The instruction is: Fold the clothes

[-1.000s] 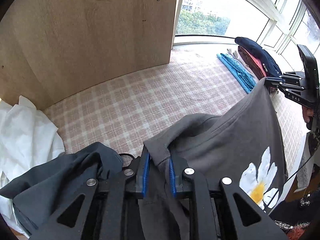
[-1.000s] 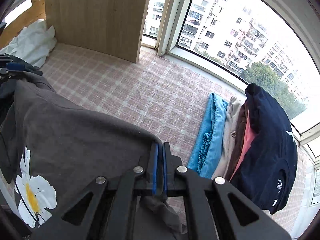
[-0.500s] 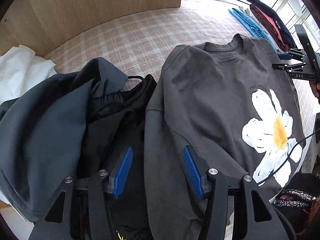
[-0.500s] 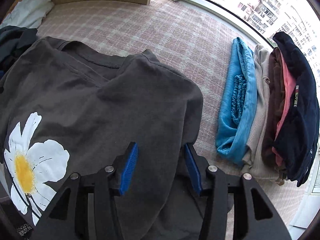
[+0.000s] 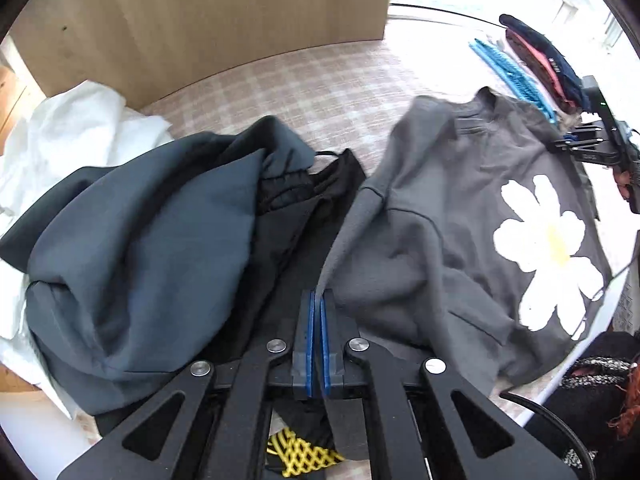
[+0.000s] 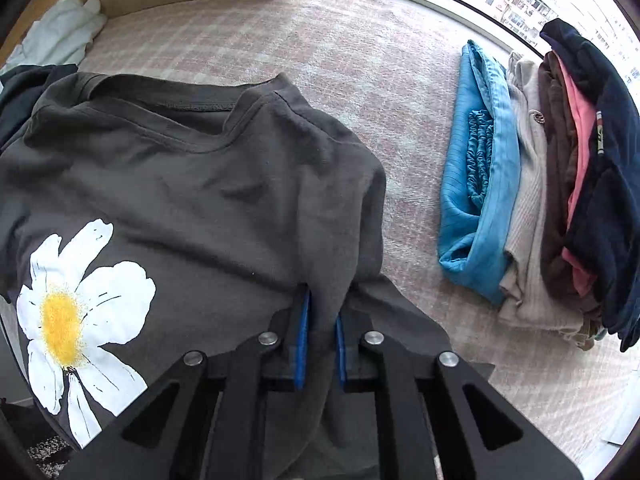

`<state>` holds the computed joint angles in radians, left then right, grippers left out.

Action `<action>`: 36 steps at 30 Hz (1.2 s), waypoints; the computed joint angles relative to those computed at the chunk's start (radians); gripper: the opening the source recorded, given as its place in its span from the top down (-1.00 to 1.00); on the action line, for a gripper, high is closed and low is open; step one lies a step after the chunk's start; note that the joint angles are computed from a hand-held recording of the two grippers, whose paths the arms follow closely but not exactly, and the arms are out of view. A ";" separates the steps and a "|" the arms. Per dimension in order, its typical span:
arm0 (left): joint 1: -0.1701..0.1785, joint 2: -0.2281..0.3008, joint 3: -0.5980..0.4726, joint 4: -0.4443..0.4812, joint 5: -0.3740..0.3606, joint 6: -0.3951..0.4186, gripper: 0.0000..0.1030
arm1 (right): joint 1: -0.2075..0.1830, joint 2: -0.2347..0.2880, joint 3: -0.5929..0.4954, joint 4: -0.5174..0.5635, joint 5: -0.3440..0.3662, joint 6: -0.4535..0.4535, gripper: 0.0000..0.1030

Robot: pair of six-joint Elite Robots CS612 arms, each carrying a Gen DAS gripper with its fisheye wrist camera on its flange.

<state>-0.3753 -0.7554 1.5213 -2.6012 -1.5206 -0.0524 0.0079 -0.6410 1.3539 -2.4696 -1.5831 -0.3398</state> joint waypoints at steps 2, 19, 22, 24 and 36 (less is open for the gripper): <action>0.001 0.006 -0.014 0.026 0.064 -0.031 0.86 | 0.010 -0.010 0.017 -0.015 -0.038 -0.031 0.78; -0.107 0.184 -0.268 0.099 0.031 0.434 0.97 | -0.006 0.013 -0.081 -0.055 0.117 -0.107 0.55; -0.087 0.187 -0.288 0.113 -0.040 0.385 0.97 | -0.002 0.060 -0.152 -0.052 0.098 -0.153 0.23; -0.066 0.171 -0.280 0.089 -0.128 0.344 0.97 | -0.004 0.097 -0.212 -0.011 0.091 -0.152 0.17; -0.032 0.168 -0.294 0.052 -0.109 0.231 0.24 | -0.017 0.144 -0.321 0.164 0.293 -0.116 0.18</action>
<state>-0.4074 -0.5878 1.2277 -2.5496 -1.6291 0.1786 -0.0089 -0.4965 1.0329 -2.3058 -1.2900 -0.4554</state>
